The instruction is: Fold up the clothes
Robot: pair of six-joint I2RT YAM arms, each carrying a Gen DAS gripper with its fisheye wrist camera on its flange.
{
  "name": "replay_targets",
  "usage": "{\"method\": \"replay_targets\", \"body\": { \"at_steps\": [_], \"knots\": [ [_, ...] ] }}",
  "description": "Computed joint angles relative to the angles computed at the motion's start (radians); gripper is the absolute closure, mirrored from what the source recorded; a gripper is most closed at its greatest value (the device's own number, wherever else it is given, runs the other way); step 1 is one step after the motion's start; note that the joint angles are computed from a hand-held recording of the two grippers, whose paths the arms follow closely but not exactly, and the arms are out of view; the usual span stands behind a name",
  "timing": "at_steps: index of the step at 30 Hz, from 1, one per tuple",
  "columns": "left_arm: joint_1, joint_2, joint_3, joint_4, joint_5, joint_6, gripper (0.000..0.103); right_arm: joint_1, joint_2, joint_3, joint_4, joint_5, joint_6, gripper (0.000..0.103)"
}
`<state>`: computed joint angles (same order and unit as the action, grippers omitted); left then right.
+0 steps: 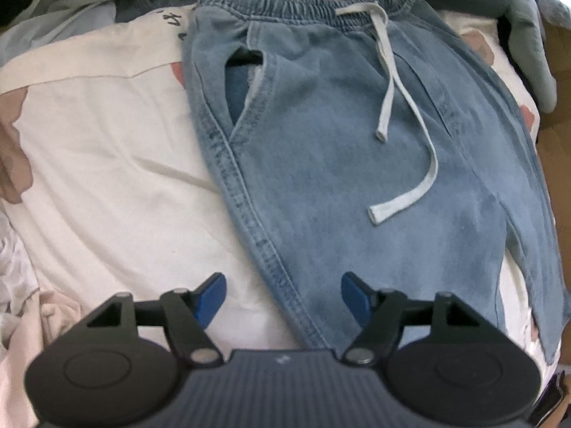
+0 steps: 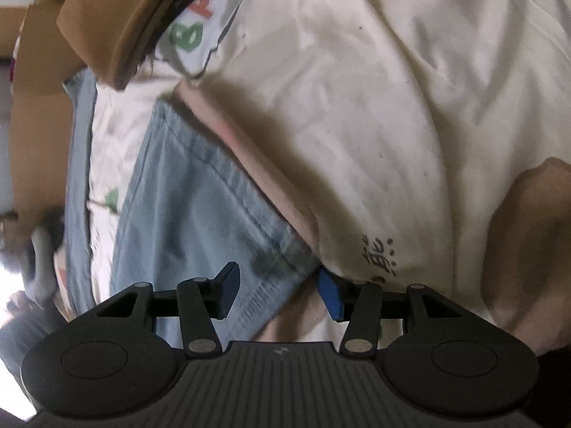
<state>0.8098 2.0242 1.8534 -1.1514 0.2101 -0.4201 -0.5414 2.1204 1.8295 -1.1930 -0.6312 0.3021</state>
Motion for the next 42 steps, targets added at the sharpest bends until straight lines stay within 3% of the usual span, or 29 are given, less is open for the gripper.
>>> {"method": "replay_targets", "body": {
  "at_steps": [7,10,15,17,19,26,31,42],
  "knots": [
    [0.008,0.004,-0.018,0.030,0.013,-0.038,0.029,0.000,-0.023,-0.041,0.102,-0.060,0.085,0.050],
    [0.006,0.006,-0.034,0.044,0.024,-0.049,0.029,0.011,-0.017,-0.048,0.108,-0.030,0.078,0.050],
    [-0.001,-0.004,-0.075,0.088,0.030,-0.093,0.029,0.026,0.007,-0.019,0.112,0.013,0.095,0.057],
    [-0.009,-0.005,-0.084,0.099,0.025,-0.105,0.029,0.046,0.029,0.039,0.066,0.054,0.059,0.069],
    [-0.017,-0.006,-0.087,0.104,0.022,-0.106,0.029,0.053,0.044,0.087,0.028,0.063,0.031,0.072],
    [-0.018,-0.032,-0.115,0.116,0.045,-0.095,0.029,0.013,0.029,0.129,-0.036,-0.051,-0.005,0.072],
    [-0.010,-0.038,-0.110,0.087,0.050,-0.059,0.029,-0.023,-0.045,-0.027,0.089,-0.211,0.047,0.071],
    [-0.024,-0.034,-0.091,0.085,0.041,-0.086,0.029,0.040,0.010,0.016,0.083,-0.060,0.037,0.070]
  ]
}}
